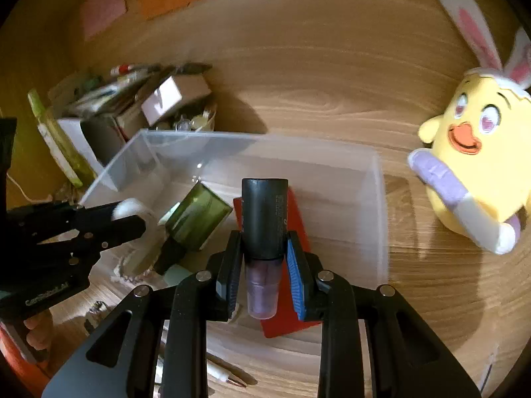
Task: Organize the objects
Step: 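Place tape roll in bin with left tool while right tool places lipstick there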
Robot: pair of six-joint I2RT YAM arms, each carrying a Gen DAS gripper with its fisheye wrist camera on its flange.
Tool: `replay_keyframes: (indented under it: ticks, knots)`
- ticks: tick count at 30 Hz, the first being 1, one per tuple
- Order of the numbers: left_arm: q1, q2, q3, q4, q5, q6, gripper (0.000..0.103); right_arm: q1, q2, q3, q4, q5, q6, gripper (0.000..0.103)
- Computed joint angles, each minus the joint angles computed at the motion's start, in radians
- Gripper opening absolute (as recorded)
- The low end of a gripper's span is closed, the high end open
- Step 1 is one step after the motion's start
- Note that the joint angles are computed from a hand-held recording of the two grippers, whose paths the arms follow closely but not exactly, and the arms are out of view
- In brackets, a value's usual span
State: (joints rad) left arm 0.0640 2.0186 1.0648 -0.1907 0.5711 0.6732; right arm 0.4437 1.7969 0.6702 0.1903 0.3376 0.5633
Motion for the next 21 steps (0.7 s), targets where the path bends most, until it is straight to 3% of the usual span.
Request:
replay_keyframes:
  ticks: [3, 7, 13, 21]
  knots:
    - [0.004, -0.019, -0.021, -0.001, 0.011, 0.013, 0.028, 0.004, 0.032, 0.026, -0.009, -0.011, -0.015, 0.023]
    - [0.019, -0.07, -0.081, 0.05, 0.031, 0.022, 0.048, 0.012, 0.057, 0.046, -0.019, -0.022, -0.028, 0.023]
    - [0.042, -0.166, -0.181, 0.121, 0.063, 0.035, 0.062, 0.022, 0.018, 0.022, -0.034, -0.006, -0.031, 0.027]
    - [0.113, -0.304, -0.314, 0.195, 0.127, 0.046, 0.092, 0.159, -0.179, -0.085, -0.109, 0.19, 0.04, 0.058]
